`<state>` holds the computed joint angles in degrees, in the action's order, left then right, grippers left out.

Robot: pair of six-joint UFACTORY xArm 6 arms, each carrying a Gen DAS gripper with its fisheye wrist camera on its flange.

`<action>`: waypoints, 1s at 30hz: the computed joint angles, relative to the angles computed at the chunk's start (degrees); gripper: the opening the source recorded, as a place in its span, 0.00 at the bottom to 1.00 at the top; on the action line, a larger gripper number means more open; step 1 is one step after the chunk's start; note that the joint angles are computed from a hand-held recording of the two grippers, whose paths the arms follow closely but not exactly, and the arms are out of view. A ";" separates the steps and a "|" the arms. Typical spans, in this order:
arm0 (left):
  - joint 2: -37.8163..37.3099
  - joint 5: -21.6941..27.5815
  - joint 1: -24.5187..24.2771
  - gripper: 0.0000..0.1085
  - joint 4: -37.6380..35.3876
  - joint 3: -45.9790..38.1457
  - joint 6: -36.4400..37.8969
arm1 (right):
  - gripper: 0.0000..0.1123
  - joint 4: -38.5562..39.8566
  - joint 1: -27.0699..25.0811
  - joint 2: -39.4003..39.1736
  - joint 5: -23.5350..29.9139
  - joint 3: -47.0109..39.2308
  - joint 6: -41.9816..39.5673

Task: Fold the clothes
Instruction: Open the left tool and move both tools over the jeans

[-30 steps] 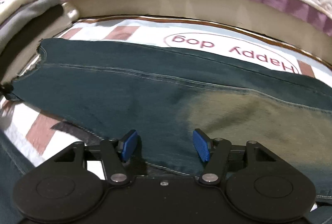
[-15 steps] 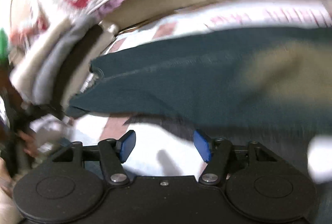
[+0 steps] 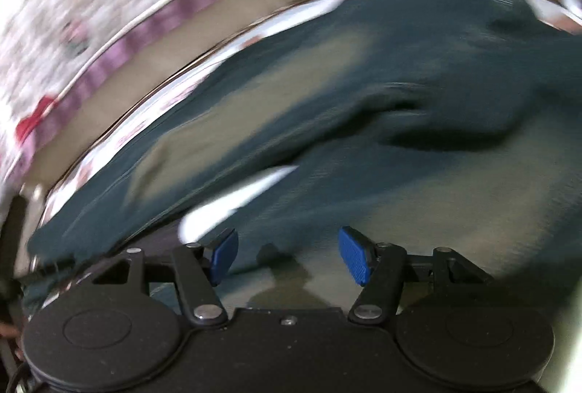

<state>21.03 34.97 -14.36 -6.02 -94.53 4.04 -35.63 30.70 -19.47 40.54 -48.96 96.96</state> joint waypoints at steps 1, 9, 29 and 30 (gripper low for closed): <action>-0.41 -1.31 0.10 0.47 0.91 1.26 -1.41 | 0.60 0.10 1.11 -0.45 3.70 -0.21 -1.19; -1.99 -1.48 0.85 0.51 9.72 2.65 -7.69 | 0.59 -3.22 7.33 -3.85 14.91 0.84 -2.43; -5.87 20.51 -9.23 0.52 -34.54 2.16 31.11 | 0.55 -12.13 16.93 -17.86 36.24 8.15 17.75; -6.51 21.14 -10.03 0.52 -34.50 2.94 32.17 | 0.55 -12.00 17.00 -19.48 37.09 9.22 18.49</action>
